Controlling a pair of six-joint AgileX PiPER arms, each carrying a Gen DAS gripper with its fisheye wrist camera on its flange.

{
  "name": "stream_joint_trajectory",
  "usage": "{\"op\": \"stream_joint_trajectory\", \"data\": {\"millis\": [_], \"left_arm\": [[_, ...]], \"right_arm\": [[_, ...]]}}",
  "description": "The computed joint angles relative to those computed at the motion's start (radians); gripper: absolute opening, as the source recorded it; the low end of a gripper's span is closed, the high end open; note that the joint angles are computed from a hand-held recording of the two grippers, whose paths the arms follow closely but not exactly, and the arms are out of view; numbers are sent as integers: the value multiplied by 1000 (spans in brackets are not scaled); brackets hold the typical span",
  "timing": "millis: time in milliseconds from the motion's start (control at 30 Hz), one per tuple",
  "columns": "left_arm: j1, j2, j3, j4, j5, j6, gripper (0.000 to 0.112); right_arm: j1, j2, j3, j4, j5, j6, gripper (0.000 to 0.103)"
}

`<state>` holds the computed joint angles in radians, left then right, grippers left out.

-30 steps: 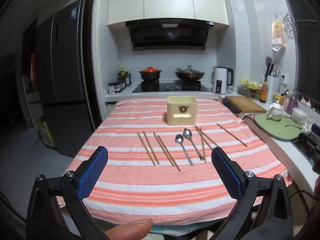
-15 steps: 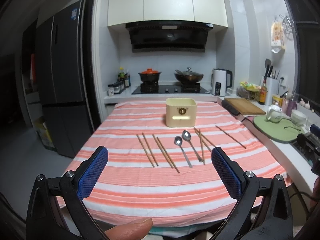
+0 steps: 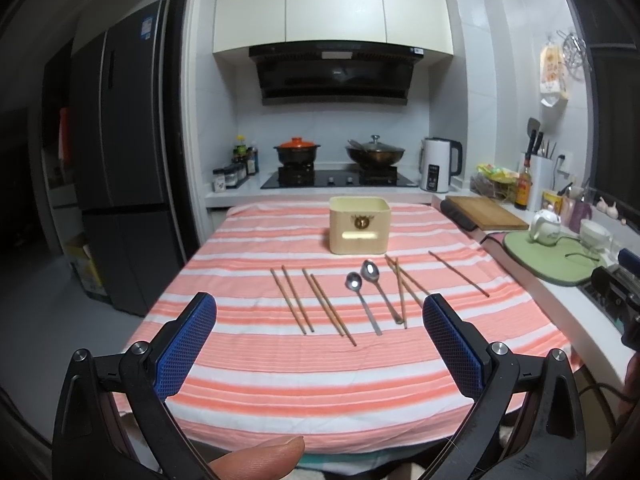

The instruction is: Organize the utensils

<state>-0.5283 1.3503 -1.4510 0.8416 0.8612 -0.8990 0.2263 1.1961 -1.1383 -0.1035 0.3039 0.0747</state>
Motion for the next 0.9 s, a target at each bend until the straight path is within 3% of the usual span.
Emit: {"op": "stream_joint_trajectory", "data": {"millis": [900], "left_arm": [[22, -2, -2, -25, -17, 26, 103]], "right_arm": [[-3, 6, -15, 37, -1, -41, 103]]}}
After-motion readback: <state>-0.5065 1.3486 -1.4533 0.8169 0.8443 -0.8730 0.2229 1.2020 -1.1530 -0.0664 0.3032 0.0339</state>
